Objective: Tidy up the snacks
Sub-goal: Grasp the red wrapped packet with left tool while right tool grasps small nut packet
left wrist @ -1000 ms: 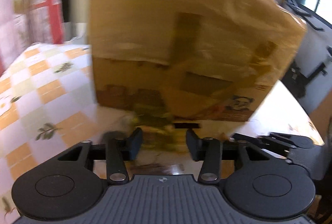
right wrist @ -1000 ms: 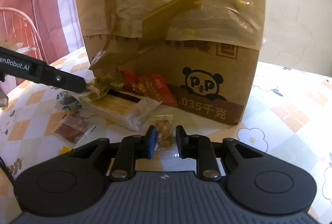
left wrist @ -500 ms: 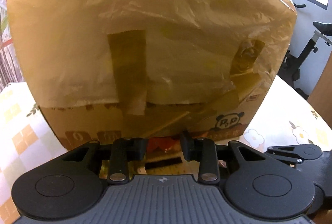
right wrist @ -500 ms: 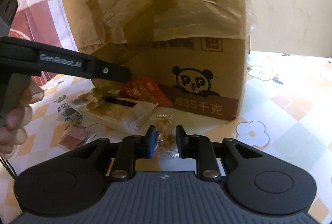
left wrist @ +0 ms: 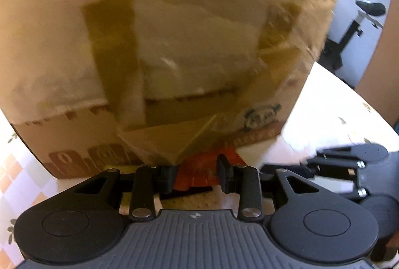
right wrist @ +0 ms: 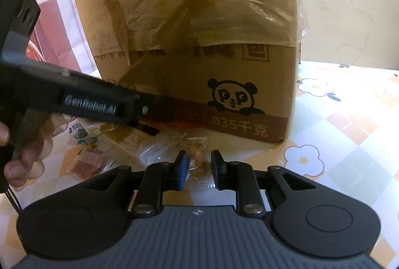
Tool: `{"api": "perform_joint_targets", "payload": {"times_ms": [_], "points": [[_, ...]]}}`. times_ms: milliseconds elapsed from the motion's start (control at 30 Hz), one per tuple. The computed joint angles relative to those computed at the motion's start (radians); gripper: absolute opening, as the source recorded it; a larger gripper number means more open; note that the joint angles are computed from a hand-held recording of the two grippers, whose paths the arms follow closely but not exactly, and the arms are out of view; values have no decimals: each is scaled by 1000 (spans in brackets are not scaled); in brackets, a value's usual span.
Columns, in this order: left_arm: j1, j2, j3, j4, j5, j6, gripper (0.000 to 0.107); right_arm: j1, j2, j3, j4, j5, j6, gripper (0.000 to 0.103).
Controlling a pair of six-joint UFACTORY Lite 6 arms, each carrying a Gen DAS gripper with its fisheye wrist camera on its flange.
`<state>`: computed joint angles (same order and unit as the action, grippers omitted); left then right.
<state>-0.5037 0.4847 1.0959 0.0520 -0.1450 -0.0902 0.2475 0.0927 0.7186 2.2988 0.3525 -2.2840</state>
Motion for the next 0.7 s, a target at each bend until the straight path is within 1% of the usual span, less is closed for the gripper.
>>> {"api": "perform_joint_targets", "payload": {"times_ms": [33, 100, 167, 267, 300, 367, 433, 500, 567, 633, 667, 700], "points": [[2, -12, -26, 51, -8, -38, 36, 1, 4, 3, 5, -1, -5, 22], [-2, -18, -42, 63, -17, -37, 36, 4, 8, 6, 12, -3, -13, 22], [17, -26, -62, 136, -30, -99, 36, 8, 8, 7, 18, -5, -15, 22], [37, -10, -38, 282, -18, -237, 36, 15, 9, 7, 37, -10, -34, 22], [42, -2, -29, 298, -15, -249, 37, 16, 10, 8, 41, -12, -38, 22], [60, 5, -11, 421, 1, -368, 37, 18, 12, 9, 45, -12, -42, 22], [69, 23, -2, 513, -15, -479, 38, 19, 12, 10, 46, -13, -41, 22], [68, 40, 8, 541, -21, -522, 40, 22, 13, 11, 55, -16, -49, 22], [68, 40, 0, 500, -21, -479, 42, 20, 13, 9, 54, -14, -52, 22], [66, 38, -7, 396, -17, -387, 51, 20, 14, 10, 51, -14, -49, 22], [66, 43, -6, 335, -14, -338, 56, 20, 14, 10, 52, -14, -50, 22], [71, 47, -7, 315, -18, -331, 59, 19, 14, 10, 50, -14, -50, 22]]}}
